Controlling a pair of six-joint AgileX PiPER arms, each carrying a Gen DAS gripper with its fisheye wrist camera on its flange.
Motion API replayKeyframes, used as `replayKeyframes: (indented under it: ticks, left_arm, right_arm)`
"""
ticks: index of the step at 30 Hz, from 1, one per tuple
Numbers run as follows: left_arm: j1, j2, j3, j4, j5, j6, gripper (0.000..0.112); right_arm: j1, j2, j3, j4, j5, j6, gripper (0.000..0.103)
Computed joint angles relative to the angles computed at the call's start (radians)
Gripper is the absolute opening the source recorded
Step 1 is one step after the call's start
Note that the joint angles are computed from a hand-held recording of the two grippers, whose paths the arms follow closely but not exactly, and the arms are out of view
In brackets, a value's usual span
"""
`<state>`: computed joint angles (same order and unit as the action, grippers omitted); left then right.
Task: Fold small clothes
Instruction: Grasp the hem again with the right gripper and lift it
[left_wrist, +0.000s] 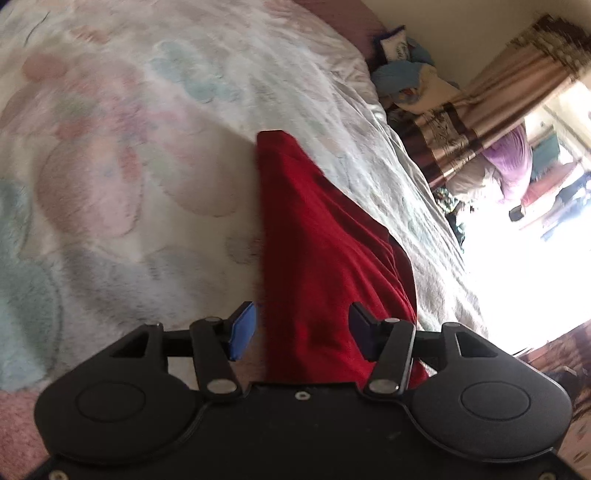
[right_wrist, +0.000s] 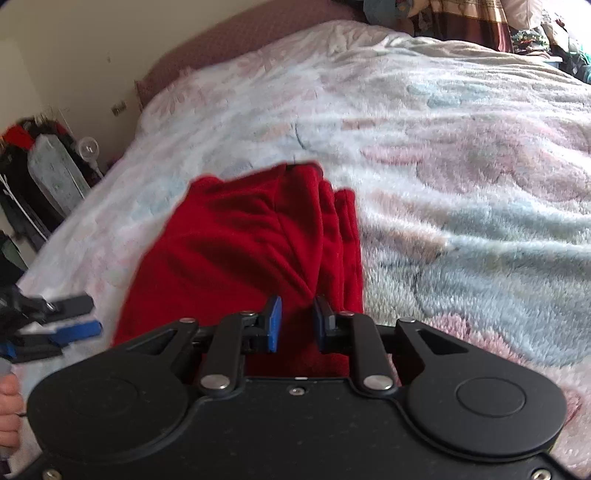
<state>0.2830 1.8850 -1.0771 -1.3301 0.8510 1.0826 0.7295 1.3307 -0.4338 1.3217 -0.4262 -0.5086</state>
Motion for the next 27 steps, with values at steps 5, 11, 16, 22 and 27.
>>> replayKeyframes:
  ticks: [5,11,16,22,27]
  left_arm:
    - [-0.018,0.012,-0.017,-0.083,0.032,0.073,0.057]
    - [-0.139,0.077,-0.148,-0.087,-0.085,0.054,0.057]
    - [-0.181,0.143,-0.234,-0.073,-0.289,-0.084,0.057]
    - [-0.167,0.239,-0.352,0.038,-0.219,-0.322,0.056]
    - [-0.205,0.224,-0.33,0.03,-0.251,-0.258,0.057]
  right_arm:
    - [0.035,-0.059,0.031,-0.153,-0.114,0.13,0.037]
    - [-0.098,0.114,-0.185,-0.111,-0.065,-0.037,0.037]
    - [-0.272,0.273,-0.33,-0.196,0.086,0.023,0.037]
    - [-0.306,0.329,-0.347,-0.426,0.104,0.252,0.006]
    - [-0.338,0.34,-0.365,-0.328,0.146,0.171,0.004]
